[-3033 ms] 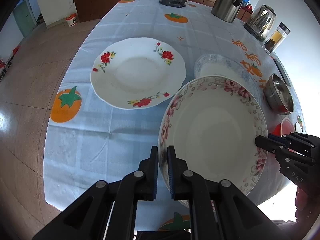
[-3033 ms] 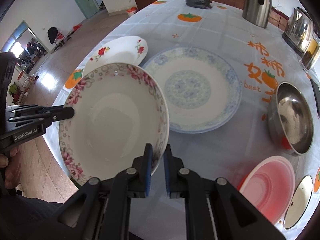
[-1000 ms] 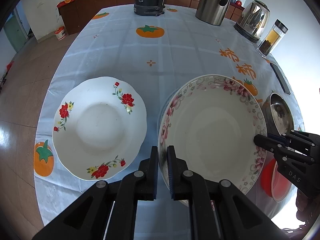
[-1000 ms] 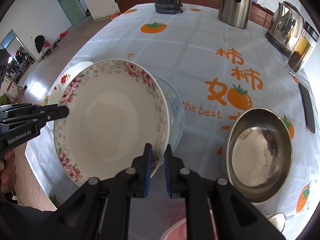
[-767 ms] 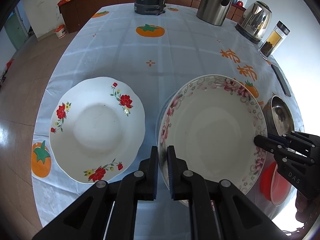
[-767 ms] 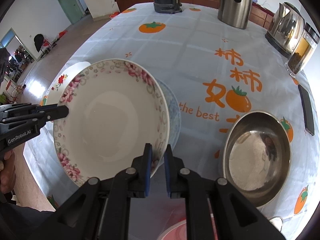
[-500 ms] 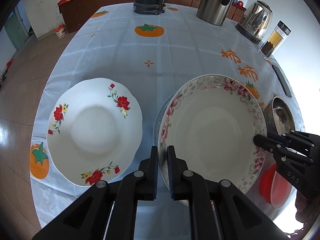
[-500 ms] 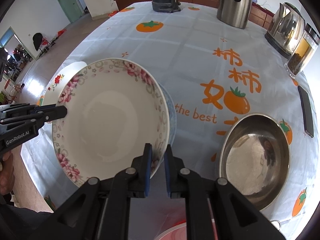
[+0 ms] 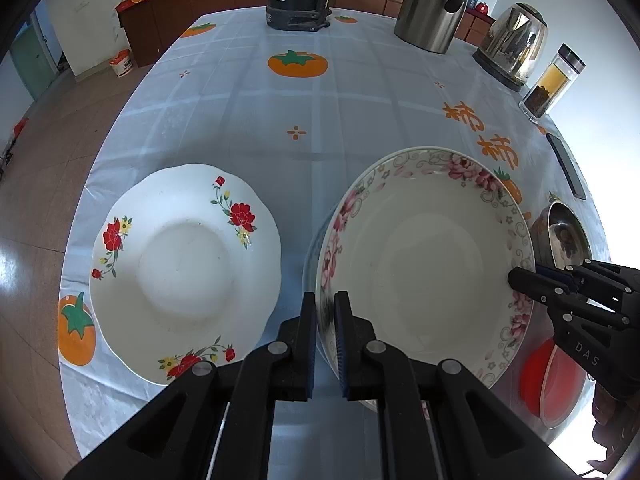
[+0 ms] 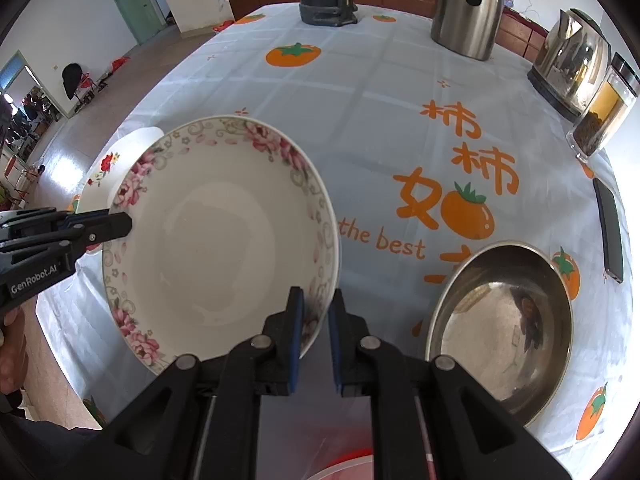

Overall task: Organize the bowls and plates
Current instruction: 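Lower the floral plate onto the blue-patterned plate with the right tool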

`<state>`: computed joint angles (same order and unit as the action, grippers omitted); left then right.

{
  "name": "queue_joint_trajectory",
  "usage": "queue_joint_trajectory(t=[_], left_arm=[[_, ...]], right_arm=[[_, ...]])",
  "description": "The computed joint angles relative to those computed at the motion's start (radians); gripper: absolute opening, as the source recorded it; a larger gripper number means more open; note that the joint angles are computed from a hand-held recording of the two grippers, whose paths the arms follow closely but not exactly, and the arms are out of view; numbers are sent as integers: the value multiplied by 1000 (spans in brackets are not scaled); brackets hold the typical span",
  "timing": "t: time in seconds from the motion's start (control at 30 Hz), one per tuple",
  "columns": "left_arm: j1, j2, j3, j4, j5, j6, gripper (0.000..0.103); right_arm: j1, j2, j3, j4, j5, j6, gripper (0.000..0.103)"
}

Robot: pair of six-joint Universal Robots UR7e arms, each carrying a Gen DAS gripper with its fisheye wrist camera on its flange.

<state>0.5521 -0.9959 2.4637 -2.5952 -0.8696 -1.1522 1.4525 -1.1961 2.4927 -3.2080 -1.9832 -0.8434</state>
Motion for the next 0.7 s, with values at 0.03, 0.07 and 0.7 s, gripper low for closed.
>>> queue_joint_trajectory(t=[0.03, 0.07, 0.7], left_arm=[[1, -1, 1, -2, 0, 1, 9], [3, 1, -1, -3, 0, 3, 9], [29, 21, -8, -23, -10, 17, 9]], right_arm=[[0, 1, -1, 0, -1, 0, 12], [0, 2, -3, 1, -3, 1, 12], [15, 53, -43, 2, -42, 0, 12]])
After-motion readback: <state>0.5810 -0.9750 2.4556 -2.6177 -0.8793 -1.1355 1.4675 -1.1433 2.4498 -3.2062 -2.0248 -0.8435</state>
